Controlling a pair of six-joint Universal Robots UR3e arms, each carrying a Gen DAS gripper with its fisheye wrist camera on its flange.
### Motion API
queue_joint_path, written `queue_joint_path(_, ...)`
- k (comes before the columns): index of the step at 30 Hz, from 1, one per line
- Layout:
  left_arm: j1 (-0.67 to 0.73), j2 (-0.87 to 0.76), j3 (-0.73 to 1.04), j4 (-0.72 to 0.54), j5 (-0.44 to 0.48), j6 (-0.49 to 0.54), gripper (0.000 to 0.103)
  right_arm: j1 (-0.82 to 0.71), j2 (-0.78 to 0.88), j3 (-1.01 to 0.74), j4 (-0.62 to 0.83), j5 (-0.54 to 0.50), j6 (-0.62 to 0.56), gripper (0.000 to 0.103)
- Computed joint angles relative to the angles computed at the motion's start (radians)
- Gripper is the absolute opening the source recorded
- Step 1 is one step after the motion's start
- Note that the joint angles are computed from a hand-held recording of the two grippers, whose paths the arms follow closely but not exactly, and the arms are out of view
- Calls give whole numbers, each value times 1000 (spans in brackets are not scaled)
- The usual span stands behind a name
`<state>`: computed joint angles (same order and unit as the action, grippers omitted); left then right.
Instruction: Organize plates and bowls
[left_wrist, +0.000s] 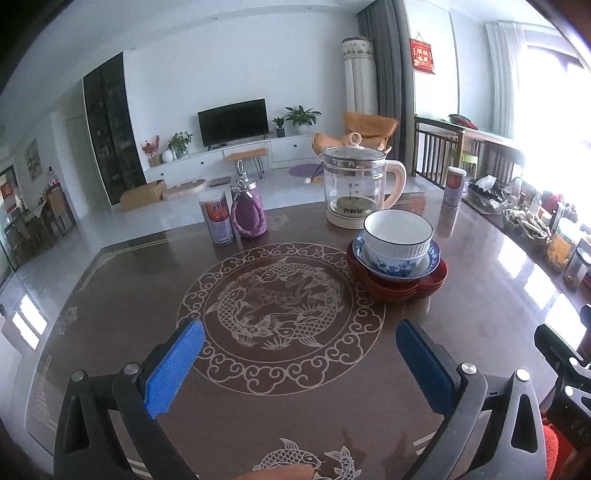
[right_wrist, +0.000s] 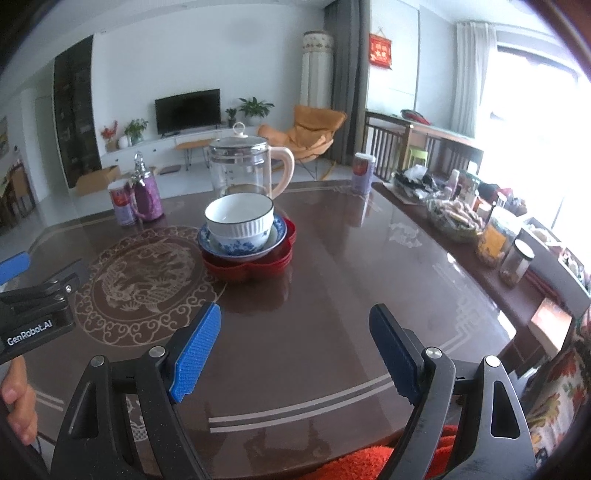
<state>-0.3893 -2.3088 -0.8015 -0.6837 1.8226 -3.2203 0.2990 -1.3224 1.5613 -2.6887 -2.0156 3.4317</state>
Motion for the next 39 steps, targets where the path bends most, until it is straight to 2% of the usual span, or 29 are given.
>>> queue_joint_path(28, 2, -16, 68, -71, -34, -15, 103, 33, 9, -38, 6, -45, -36, 85)
queue_joint_path(39, 5, -14, 61, -69, -48, -23, 103, 24, 2, -37, 13, -31, -44, 85)
